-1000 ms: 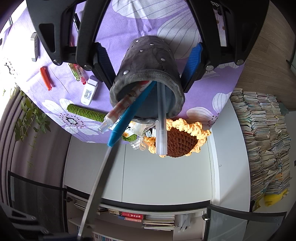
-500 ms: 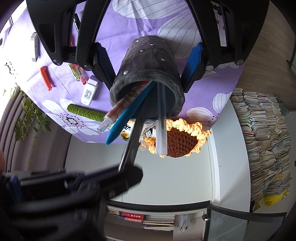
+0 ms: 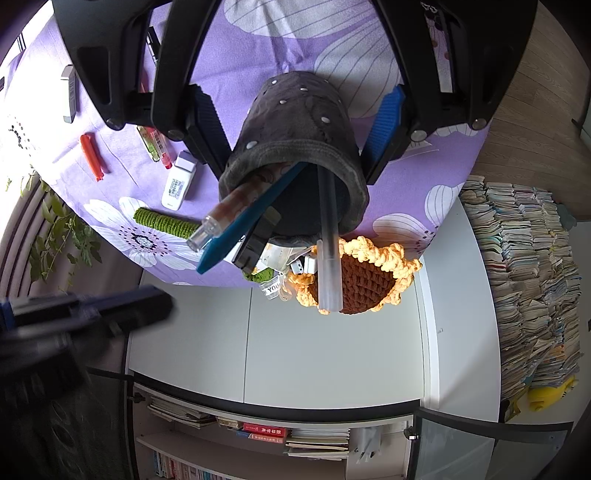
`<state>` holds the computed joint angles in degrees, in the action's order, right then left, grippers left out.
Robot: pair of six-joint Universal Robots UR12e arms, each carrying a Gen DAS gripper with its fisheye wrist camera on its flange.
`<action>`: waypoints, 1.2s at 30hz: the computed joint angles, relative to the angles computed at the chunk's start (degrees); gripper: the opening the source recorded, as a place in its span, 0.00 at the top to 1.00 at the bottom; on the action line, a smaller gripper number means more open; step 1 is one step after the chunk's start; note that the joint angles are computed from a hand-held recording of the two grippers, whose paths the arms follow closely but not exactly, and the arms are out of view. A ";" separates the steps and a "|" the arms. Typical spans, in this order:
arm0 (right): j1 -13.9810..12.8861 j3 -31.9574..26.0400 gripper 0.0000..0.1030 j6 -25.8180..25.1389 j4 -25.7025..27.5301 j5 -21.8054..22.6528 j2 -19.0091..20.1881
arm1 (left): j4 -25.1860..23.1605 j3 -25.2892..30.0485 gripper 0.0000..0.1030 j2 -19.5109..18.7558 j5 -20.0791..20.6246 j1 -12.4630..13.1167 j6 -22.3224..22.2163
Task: Organize stationery
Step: 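Lift the silver-grey pen and drop it into the pen holder with the right tool, then grasp the light green pen with the right tool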
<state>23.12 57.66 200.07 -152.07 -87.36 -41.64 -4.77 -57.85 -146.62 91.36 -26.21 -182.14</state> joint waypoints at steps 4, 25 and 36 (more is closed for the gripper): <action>-0.28 1.85 0.93 2.29 7.20 -6.07 -1.12 | 0.00 0.02 0.33 -0.01 0.00 0.00 0.00; -2.08 0.58 0.92 8.87 18.72 -0.29 1.65 | 0.24 -0.45 0.33 0.25 -0.02 0.05 -0.08; -2.09 -0.18 0.92 9.43 22.10 -3.42 1.50 | 0.20 -0.43 0.33 0.23 -0.12 0.04 -0.25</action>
<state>21.03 57.47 209.50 -129.97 -90.78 -40.14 -4.57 -58.29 -146.39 91.23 -26.17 -182.39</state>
